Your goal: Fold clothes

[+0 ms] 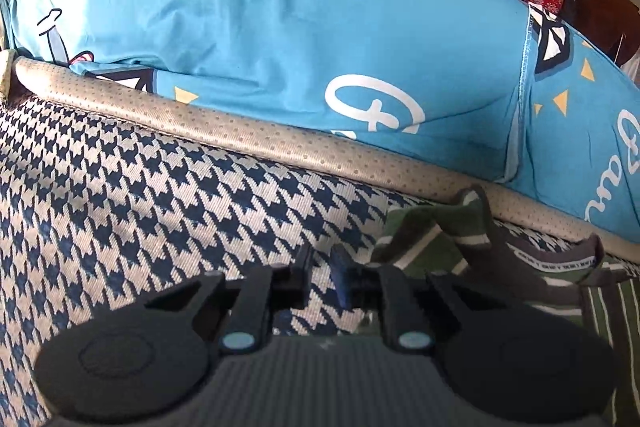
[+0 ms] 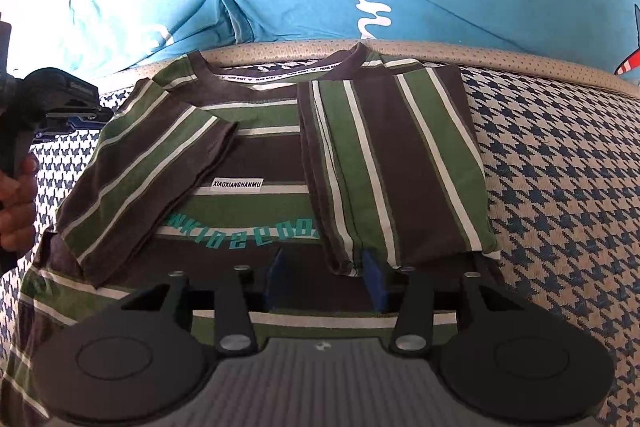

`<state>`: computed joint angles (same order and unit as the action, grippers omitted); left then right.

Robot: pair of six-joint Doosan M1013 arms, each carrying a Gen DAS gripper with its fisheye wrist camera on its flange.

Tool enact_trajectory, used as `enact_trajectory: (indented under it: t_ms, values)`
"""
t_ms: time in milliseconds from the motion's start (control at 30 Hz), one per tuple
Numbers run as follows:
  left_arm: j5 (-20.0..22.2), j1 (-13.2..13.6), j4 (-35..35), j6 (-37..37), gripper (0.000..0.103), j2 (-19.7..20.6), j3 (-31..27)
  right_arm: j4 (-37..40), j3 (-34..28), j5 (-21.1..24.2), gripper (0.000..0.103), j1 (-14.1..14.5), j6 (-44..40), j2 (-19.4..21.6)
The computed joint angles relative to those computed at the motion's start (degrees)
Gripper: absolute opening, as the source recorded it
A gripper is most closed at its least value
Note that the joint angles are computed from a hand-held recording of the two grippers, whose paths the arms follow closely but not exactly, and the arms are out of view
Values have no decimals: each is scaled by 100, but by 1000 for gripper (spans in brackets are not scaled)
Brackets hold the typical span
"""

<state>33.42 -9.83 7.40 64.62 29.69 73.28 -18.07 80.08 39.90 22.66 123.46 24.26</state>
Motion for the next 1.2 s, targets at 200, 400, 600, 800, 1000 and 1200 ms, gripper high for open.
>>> enact_trajectory:
  t_ms: [200, 400, 600, 800, 1000, 1200]
  values:
    - [-55, -14, -319, 527, 17, -197, 199, -27, 56, -132, 44, -6, 85, -41]
    - [122, -22, -539, 908, 23, -349, 397, -31, 93, -218, 44, -9, 98, -71]
    - [186, -41, -452, 983, 23, -459, 566, -42, 102, -229, 44, -13, 118, -85]
    - [97, -69, -465, 1113, 23, -626, 788, -30, 99, -211, 44, -17, 95, -83]
    - [147, -164, -159, 1063, 30, -713, 955, -1, 100, -247, 44, -11, 31, -86]
    - [345, -164, 378, 554, 40, -698, 1005, 1, 125, -273, 44, -34, 62, -106]
